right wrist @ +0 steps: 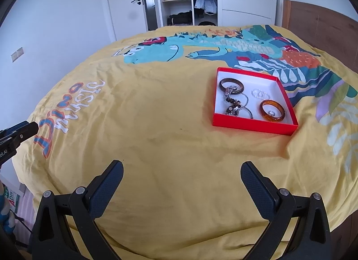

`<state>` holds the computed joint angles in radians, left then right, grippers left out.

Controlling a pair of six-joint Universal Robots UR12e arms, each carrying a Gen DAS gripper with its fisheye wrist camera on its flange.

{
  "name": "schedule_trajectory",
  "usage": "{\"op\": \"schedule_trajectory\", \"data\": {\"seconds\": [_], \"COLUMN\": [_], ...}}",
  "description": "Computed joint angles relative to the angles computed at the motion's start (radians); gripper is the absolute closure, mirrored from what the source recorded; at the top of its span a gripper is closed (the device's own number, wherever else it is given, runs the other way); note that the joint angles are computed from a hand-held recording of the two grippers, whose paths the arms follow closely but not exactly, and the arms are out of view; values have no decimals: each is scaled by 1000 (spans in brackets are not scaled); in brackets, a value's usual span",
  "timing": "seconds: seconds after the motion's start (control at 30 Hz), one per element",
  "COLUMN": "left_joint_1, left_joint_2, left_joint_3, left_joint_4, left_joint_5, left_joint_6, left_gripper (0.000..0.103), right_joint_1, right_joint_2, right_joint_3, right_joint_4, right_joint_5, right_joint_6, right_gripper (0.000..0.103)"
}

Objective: Organize jewelry

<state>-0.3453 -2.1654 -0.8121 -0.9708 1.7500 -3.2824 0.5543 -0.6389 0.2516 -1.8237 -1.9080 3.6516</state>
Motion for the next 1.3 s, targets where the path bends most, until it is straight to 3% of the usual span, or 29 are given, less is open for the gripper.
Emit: {"op": "schedule_trajectory", "data": {"seconds": [1.3], "left_joint_1": [1], "left_joint_2": [8], "left_joint_3": [-25], "left_joint_4": [1], "left_joint_5": [-14], "left_joint_6": [0], "left_gripper": [65], "right_joint_1": [-2], "right_joint_2": [-28], "right_joint_3": [59], "right_joint_4": [-25], "right_joint_5": [-4], "right_joint_6": [-1], "right_gripper": [0]}}
